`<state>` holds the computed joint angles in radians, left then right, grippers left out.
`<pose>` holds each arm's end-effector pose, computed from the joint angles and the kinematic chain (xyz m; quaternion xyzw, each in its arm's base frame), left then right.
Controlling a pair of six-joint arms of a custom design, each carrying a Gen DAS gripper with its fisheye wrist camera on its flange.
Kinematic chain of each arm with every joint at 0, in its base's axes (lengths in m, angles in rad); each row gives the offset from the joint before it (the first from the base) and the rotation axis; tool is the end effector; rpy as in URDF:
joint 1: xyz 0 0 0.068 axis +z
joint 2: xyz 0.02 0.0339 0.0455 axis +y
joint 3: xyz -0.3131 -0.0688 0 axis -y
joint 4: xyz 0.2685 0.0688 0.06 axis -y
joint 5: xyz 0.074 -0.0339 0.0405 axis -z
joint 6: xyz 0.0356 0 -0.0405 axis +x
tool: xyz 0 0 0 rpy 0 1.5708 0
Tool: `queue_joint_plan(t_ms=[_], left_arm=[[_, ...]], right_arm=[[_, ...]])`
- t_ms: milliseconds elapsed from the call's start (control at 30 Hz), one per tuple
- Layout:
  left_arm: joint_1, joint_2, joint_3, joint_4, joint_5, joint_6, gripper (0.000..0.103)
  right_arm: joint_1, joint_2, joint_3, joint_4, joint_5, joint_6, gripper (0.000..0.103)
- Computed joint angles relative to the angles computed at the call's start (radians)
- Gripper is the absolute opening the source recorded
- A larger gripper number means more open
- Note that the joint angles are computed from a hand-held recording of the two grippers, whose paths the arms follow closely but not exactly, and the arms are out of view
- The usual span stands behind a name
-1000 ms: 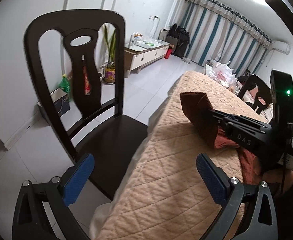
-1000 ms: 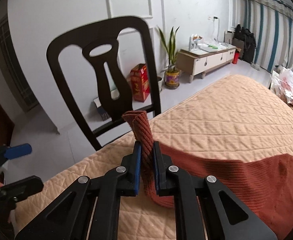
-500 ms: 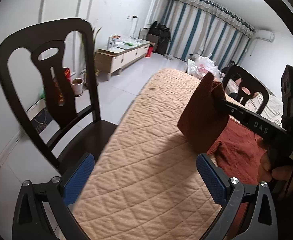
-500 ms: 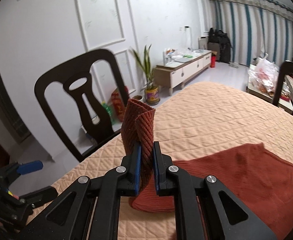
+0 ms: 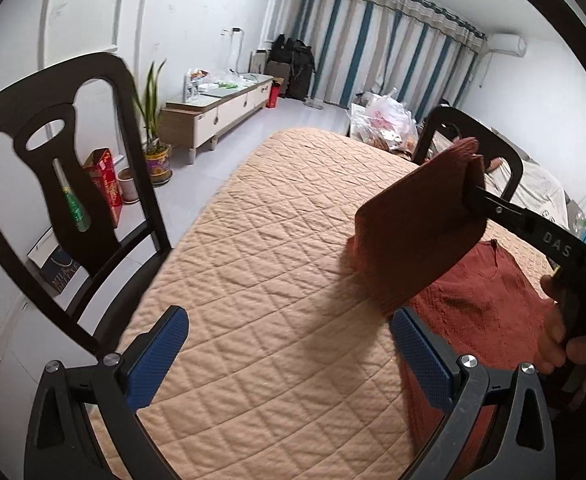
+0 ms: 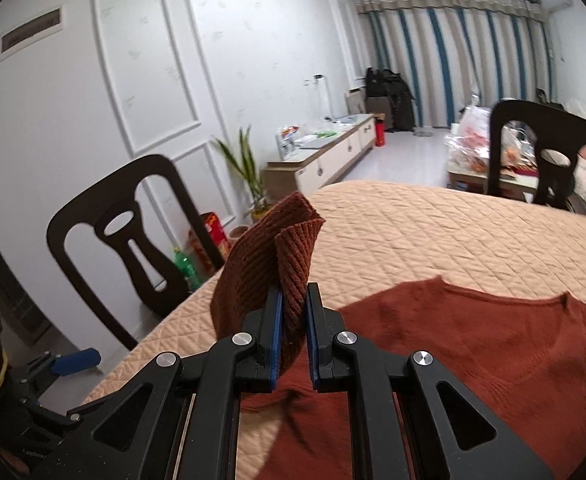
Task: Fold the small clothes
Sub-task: 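Carry the held sleeve across the sweater body and lay it down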
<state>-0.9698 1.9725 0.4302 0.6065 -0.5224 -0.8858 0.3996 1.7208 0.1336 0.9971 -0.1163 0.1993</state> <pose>0.1686 -0.2145 0.0506 -0.0420 0.9204 -0.0943 0.3772 0.1948 0.0868 0.0928 -0.1153 0.8735 0.1877 0.4341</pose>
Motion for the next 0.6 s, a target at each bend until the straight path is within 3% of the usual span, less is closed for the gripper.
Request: queue_joint_plan(t_ms=[300,600], left_arm=[[0.046,0.065,0.147,-0.085,0.088,0.054,0.103],[0.069,0.13,0.293,-0.161,0.109,0.08,0.103]], right_arm=[[-0.193,0.038,-0.065,0.088,-0.085,-0.052,0.011],[-0.379,0.168,-0.059,0.123,-0.197,-0.116,0.011]])
